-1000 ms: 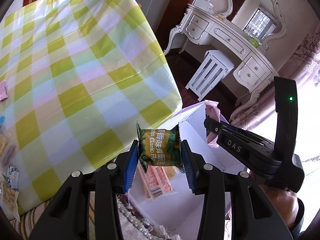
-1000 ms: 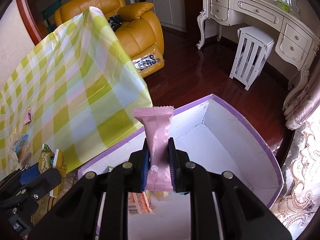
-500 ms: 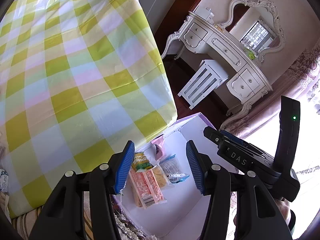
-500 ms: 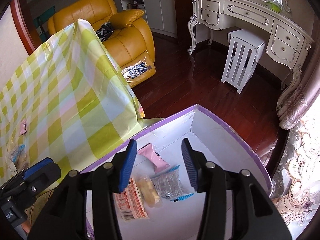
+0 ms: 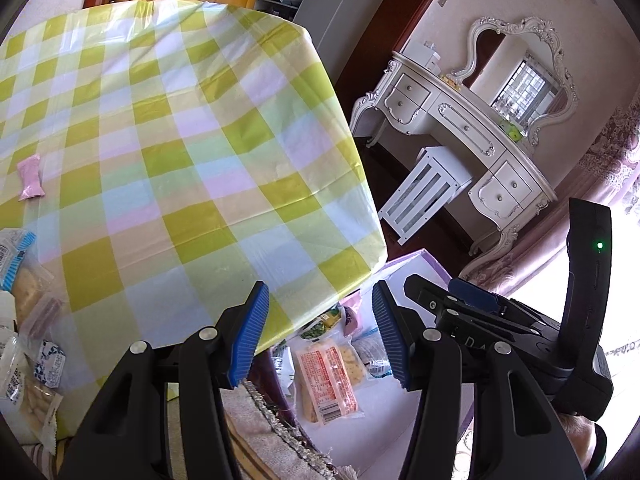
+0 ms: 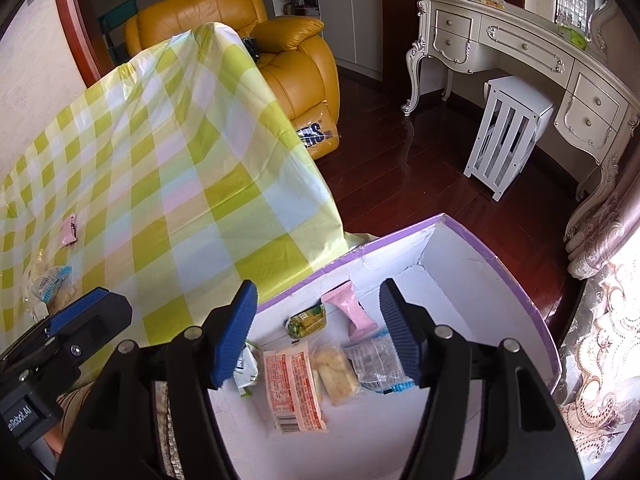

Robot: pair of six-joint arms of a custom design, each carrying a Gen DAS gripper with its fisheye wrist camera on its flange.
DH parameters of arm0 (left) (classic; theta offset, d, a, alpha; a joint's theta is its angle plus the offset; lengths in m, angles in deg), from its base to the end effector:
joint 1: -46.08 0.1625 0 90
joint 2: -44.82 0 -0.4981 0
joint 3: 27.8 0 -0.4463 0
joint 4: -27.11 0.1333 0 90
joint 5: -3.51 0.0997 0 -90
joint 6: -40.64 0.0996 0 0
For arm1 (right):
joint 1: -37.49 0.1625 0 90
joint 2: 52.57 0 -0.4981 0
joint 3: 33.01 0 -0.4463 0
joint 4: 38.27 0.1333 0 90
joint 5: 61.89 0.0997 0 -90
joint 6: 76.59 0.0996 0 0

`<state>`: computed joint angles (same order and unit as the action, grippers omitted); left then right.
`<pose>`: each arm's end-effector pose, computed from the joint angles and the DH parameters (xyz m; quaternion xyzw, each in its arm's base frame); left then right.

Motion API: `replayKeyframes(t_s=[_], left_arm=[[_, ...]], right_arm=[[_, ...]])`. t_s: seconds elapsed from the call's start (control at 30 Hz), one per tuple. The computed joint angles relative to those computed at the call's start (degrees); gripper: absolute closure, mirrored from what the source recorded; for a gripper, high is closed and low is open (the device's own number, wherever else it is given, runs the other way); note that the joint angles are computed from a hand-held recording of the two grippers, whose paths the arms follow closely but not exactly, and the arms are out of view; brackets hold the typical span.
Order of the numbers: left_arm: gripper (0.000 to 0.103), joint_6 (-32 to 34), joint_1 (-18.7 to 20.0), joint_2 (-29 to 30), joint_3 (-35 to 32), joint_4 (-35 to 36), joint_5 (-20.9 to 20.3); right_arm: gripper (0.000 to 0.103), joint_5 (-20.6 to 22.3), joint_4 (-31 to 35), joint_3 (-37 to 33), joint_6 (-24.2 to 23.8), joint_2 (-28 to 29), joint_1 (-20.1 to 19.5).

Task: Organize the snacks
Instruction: 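Move both tools back over the remaining snacks on the table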

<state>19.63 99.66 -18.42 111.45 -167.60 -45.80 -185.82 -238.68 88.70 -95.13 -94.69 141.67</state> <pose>-0.1111 -0.4845 0.1558 0.0364 0.9117 -0.3656 0.1838 0.2169 -0.5414 0.0377 0.1853 -0.9066 0.2433 0.2908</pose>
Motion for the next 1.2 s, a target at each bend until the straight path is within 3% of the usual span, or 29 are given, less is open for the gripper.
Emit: replayKeyframes(t_s=[0.57, 0.97, 1.2], left_arm=[[0.051, -2.4, 0.2, -7.9, 7.1, -6.4, 8.5], [0.051, -5.7, 2.5, -15.9, 10.5, -7.2, 14.1], [0.037, -6.3, 3.9, -21.8, 11.5, -4.0, 19.5]], right_arm=[[0.035, 1.6, 4.8, -1.8, -0.8, 4.3, 5.8], [0.034, 4.1, 7.1, -3.6, -1.3, 7.0, 8.7], [0.032, 6.0, 7.2, -5.6, -0.8, 8.7, 10.3]])
